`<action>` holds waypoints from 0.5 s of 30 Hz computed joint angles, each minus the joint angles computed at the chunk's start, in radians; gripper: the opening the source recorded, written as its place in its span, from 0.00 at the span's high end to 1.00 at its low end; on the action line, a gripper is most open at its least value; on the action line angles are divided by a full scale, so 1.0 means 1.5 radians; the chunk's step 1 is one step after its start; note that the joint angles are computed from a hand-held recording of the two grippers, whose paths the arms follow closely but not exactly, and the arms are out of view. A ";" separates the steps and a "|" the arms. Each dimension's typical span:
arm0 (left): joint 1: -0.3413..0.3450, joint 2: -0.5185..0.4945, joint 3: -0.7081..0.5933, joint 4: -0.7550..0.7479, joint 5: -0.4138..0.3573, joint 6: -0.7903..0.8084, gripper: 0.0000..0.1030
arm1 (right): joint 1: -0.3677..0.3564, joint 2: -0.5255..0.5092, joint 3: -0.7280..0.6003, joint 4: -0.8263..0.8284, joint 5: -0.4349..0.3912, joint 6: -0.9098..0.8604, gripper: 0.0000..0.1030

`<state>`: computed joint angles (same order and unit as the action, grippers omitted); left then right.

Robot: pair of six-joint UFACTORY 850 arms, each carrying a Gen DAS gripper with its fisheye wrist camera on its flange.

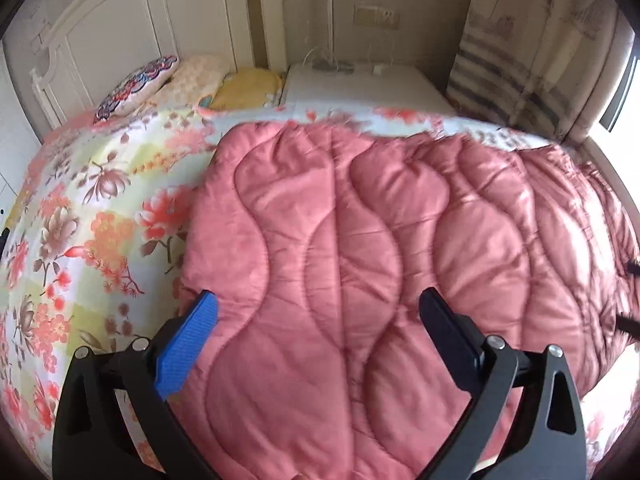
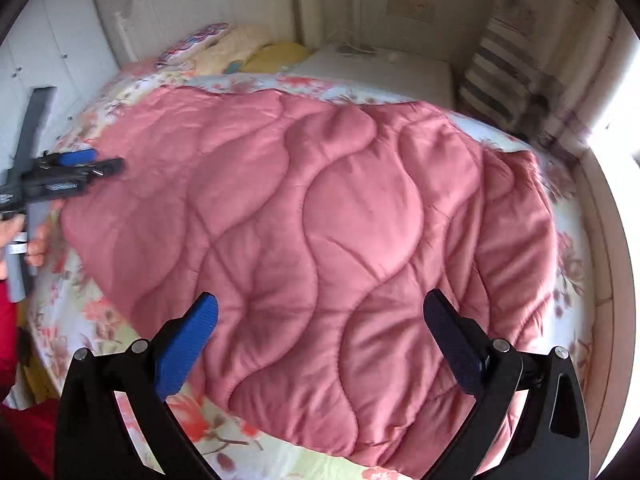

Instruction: Fold large clothes

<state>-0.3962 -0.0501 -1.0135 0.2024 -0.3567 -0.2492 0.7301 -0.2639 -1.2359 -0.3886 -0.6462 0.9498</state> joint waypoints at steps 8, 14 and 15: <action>-0.100 -0.032 -0.051 0.102 -0.003 -0.108 0.03 | 0.045 0.153 0.168 -0.215 0.162 0.405 0.05; -0.152 -0.090 -0.104 0.139 -0.030 -0.159 0.04 | 0.094 0.316 0.347 -0.404 0.225 0.801 0.05; -0.154 -0.101 -0.114 0.146 -0.036 -0.168 0.04 | 0.096 0.346 0.378 -0.423 0.238 0.850 0.04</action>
<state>-0.6274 -0.2017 -1.1845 0.4212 -0.4108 -0.5005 0.8737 0.2549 -0.6694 -1.0228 -0.2896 2.2249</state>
